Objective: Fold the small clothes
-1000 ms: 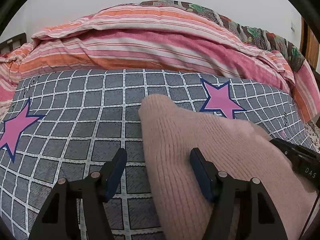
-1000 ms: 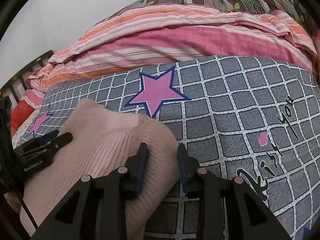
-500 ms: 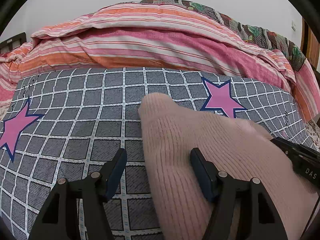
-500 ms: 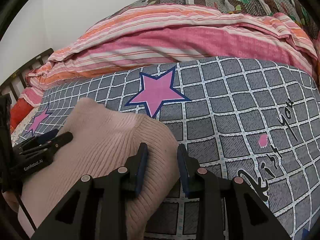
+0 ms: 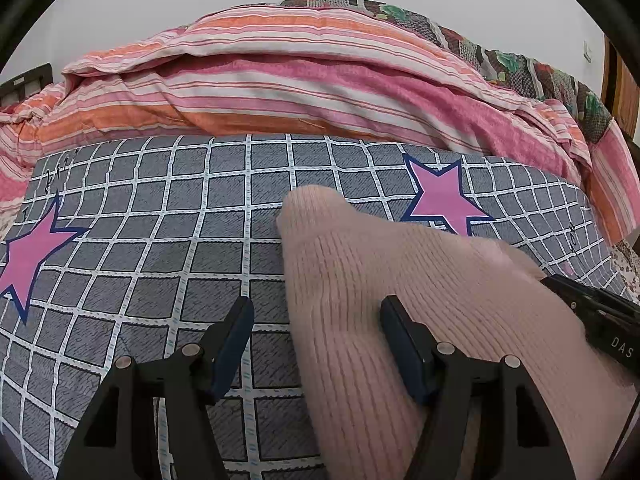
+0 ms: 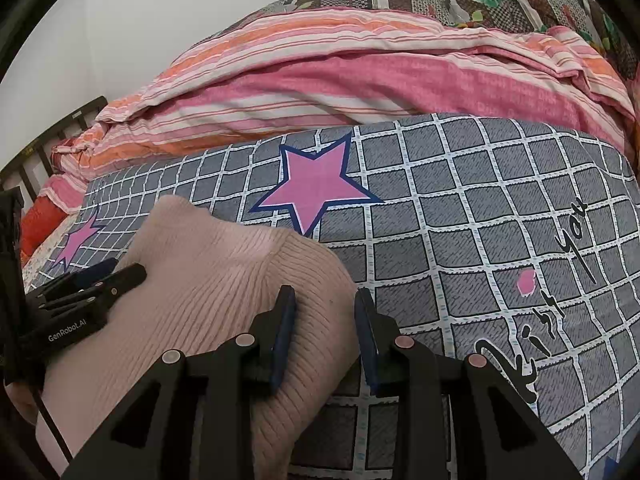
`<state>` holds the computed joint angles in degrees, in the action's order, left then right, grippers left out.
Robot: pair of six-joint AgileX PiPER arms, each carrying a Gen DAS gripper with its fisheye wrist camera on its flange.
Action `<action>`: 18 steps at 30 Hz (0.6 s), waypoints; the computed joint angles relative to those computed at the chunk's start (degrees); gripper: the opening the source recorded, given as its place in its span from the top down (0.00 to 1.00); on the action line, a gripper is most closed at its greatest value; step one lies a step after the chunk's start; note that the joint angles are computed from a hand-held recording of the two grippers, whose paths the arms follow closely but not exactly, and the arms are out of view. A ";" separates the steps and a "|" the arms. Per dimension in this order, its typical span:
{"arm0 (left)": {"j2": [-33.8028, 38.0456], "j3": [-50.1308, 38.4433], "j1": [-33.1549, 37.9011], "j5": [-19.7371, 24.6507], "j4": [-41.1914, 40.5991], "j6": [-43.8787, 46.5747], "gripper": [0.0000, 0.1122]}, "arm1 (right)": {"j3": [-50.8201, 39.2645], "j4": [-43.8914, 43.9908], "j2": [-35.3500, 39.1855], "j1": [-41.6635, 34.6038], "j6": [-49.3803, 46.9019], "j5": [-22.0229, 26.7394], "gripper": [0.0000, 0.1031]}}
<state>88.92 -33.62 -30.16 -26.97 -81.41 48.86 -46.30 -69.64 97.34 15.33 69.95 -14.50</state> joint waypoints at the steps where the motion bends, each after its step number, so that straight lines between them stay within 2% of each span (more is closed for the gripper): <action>1: 0.04 0.01 0.20 0.19 0.50 -0.43 0.42 | -0.02 -0.24 0.00 -0.02 0.27 -0.04 0.71; 6: -1.11 0.88 1.02 1.25 2.53 -2.60 0.42 | -0.07 -3.15 0.18 -1.33 3.13 -2.31 0.71; 9: -2.52 0.43 3.74 5.08 1.83 -1.38 0.42 | -0.16 -5.47 0.44 -2.79 5.51 -4.81 0.71; 11: -3.01 -0.59 5.36 5.99 1.43 -0.86 0.42 | -0.43 -7.02 0.69 -3.31 7.39 -5.65 0.71; 16: 2.85 -7.29 11.47 10.26 -4.99 6.16 0.43 | -0.25 -6.41 0.59 -3.14 7.01 -5.65 0.71; 18: 3.74 -6.86 11.98 10.97 0.97 -0.02 0.43 | -0.38 -7.01 0.73 -3.31 7.69 -5.85 0.71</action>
